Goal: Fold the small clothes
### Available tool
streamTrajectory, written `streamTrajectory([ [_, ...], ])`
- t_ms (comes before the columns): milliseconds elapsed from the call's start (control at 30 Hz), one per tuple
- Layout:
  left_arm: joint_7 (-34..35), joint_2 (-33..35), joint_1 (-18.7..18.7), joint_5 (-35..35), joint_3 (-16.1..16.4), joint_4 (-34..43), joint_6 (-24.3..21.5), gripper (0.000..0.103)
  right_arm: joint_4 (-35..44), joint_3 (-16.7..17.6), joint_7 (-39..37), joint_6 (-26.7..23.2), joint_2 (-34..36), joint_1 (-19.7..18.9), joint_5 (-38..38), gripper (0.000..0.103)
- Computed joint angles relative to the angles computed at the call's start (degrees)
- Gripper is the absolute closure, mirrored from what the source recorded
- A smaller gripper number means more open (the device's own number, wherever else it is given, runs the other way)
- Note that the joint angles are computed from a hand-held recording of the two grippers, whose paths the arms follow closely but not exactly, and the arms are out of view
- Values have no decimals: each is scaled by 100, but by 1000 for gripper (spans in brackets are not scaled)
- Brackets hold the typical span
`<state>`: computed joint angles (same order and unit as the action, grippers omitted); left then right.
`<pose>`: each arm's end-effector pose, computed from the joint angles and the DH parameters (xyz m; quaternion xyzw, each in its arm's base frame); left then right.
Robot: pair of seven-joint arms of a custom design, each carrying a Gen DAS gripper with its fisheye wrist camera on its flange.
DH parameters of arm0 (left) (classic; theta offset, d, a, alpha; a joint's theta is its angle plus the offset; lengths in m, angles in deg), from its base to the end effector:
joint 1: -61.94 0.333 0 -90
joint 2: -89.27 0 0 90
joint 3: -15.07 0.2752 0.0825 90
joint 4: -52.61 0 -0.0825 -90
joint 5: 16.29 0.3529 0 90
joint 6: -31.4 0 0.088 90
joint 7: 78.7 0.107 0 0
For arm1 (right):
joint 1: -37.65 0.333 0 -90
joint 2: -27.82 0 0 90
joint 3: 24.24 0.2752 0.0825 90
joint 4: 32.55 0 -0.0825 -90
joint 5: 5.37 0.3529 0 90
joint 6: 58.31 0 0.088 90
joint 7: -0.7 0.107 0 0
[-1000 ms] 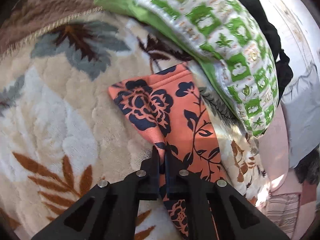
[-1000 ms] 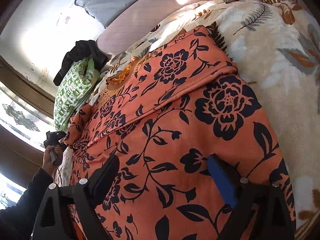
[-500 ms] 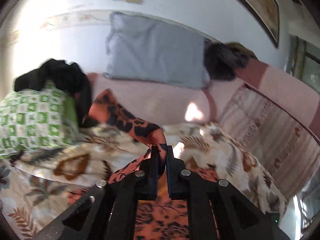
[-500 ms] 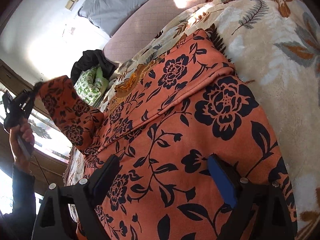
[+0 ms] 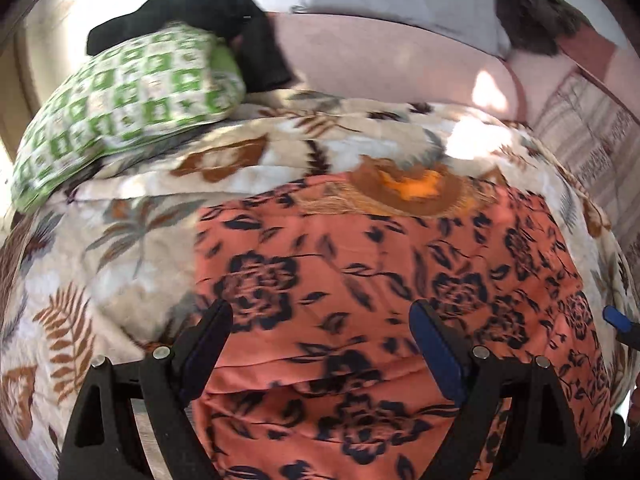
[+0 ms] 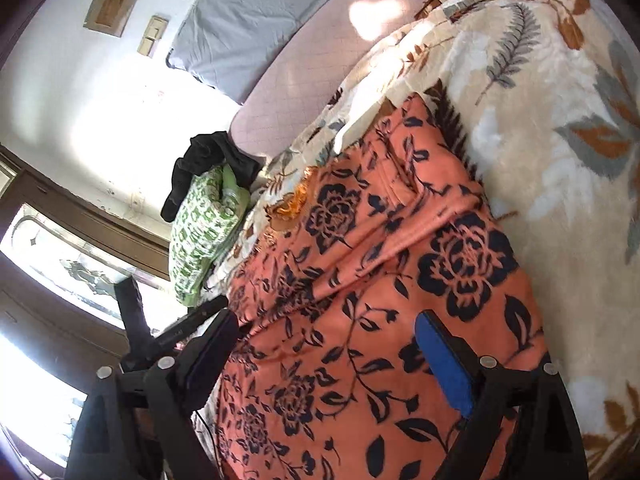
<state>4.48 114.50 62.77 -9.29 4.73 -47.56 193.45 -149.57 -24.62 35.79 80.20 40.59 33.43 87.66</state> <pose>0.6536 -0.1008 0.3805 -0.6331 0.7055 -0.2532 0.1931 0.5704 -0.0408 0.3323 -0.4743 0.7084 0.0860 0.5156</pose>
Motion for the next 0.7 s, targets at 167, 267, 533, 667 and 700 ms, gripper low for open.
streamTrajectory([
  [167,-1047,153,-75,250,582,-222,465,13,1678,112,1668,-127,1256,-133,-339,11],
  [267,-1307,231,115,223,476,-341,803,13,2478,191,2997,23,1981,-132,-1024,11],
  [533,-1360,799,161,327,423,250,264,13,3231,40,5033,960,2587,348,-2973,40],
  [667,-1574,789,8,641,593,187,361,13,3385,-137,5495,1043,2608,567,-4126,96],
  [700,-1556,793,55,636,549,171,400,13,3189,-91,5318,1280,2404,606,-4261,96],
])
